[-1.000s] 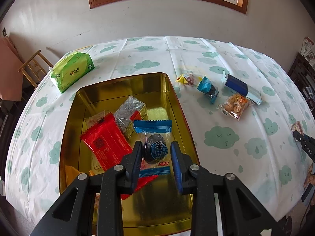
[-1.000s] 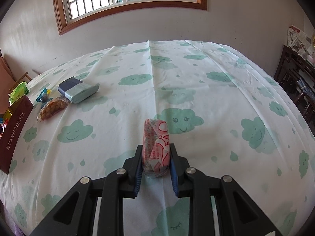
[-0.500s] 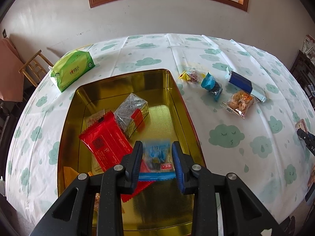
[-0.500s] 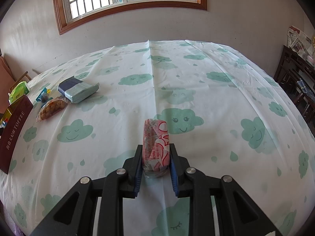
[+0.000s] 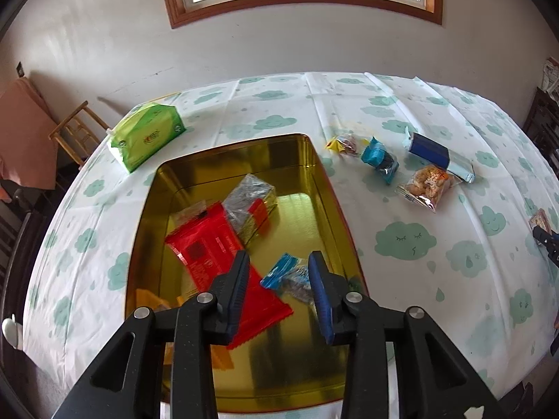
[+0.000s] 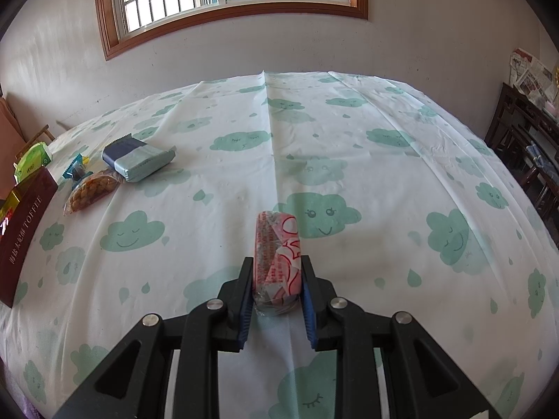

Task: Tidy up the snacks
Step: 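Carry the blue cookie packet into the tin and open the left tool, then carry the pink packet into the tin and open the right tool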

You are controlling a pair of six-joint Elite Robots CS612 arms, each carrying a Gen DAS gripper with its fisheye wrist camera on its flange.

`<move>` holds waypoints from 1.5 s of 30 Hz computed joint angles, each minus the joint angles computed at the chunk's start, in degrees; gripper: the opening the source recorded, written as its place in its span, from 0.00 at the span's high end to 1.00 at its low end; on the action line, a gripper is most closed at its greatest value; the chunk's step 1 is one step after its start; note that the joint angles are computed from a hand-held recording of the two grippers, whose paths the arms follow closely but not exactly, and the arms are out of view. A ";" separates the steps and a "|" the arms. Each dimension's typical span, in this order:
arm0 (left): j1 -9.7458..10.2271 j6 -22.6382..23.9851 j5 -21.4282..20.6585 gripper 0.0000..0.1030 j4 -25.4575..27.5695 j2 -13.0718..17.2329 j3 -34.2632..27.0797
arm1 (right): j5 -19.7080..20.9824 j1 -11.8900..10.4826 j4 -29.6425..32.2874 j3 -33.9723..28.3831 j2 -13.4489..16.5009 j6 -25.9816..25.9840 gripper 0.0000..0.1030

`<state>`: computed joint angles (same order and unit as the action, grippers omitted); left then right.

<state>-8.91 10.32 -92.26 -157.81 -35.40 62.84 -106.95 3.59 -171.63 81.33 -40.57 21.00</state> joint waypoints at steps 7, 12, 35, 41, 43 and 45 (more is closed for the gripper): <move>1.02 -2.35 0.93 0.63 -1.03 -1.04 1.88 | 1.16 -0.03 -0.42 0.42 -0.29 2.15 0.77; 2.30 -6.29 0.86 0.63 -0.91 -1.47 2.62 | 4.26 0.51 -0.06 0.03 -0.43 2.14 0.77; 3.88 -7.22 0.17 0.59 -3.50 -3.33 6.22 | 23.23 6.78 4.97 -20.04 6.24 -9.47 0.77; 4.13 -6.88 -0.21 0.53 -4.05 -3.47 6.35 | 27.19 8.21 11.57 -30.92 11.27 -11.54 0.77; 4.24 -6.83 -0.37 0.53 -4.12 -3.50 6.25 | 28.17 8.54 14.44 -34.94 13.23 -11.95 0.77; 4.35 -6.92 -0.58 0.52 -4.52 -3.51 6.23 | 28.43 8.80 17.43 -38.72 15.11 -12.29 0.77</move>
